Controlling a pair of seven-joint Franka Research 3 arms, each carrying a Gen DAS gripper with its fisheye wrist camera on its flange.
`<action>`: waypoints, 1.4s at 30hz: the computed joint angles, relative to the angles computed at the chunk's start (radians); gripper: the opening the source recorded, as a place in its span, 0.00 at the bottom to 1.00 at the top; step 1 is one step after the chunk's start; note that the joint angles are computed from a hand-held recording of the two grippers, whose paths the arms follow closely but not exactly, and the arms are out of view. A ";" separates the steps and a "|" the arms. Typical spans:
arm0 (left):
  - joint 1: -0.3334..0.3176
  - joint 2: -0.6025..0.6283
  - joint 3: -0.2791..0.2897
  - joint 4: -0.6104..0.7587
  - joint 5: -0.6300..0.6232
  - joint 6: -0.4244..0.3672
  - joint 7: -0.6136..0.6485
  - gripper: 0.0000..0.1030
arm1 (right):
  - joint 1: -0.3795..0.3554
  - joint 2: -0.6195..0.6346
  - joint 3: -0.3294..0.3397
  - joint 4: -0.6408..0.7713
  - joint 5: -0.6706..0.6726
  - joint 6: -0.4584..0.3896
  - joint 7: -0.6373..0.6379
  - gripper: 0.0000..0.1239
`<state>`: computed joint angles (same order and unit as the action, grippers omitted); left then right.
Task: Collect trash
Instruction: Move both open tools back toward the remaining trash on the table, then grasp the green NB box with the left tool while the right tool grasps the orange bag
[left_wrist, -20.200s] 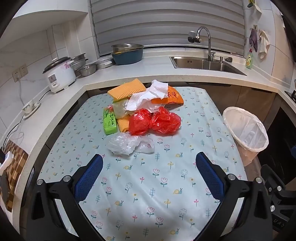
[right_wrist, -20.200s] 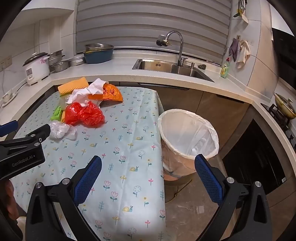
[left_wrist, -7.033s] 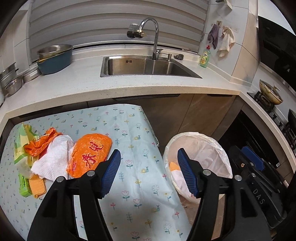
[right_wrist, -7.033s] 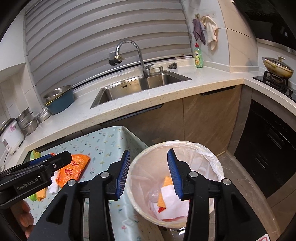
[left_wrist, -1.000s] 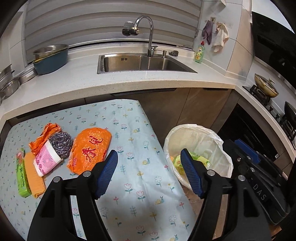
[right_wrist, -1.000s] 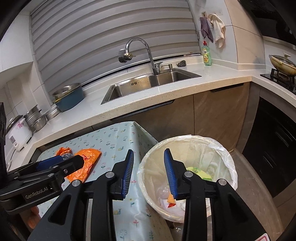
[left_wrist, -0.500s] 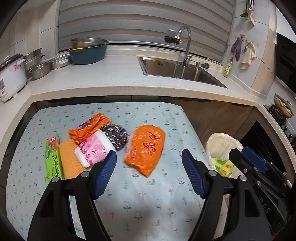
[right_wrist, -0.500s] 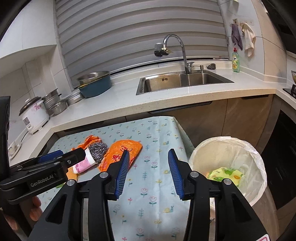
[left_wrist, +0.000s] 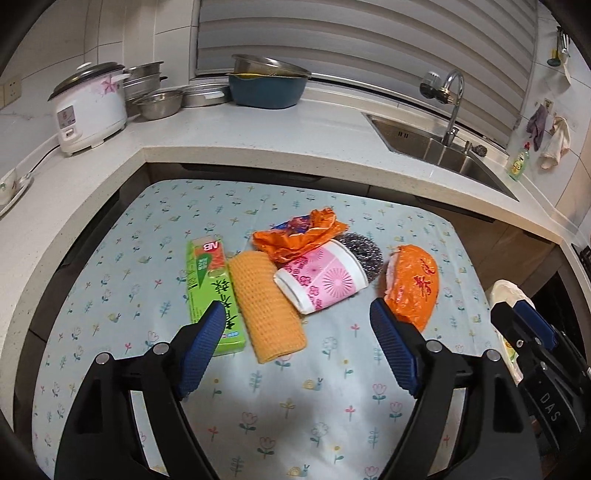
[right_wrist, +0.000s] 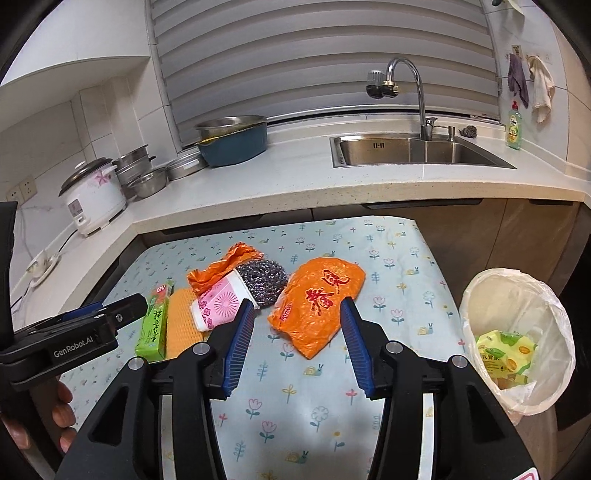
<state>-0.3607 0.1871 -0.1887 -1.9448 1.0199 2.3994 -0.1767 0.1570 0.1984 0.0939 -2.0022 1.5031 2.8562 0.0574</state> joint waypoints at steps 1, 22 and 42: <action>0.003 -0.010 0.002 -0.016 -0.001 0.001 -0.004 0.75 | 0.005 0.003 0.004 0.002 0.001 0.007 0.001 0.39; 0.112 -0.023 0.029 -0.166 -0.068 0.154 -0.053 0.82 | 0.020 0.169 0.078 0.101 -0.190 0.154 0.220 0.43; 0.141 0.082 0.094 -0.143 -0.186 0.307 -0.003 0.62 | 0.039 0.361 0.040 0.245 -0.691 0.187 0.729 0.52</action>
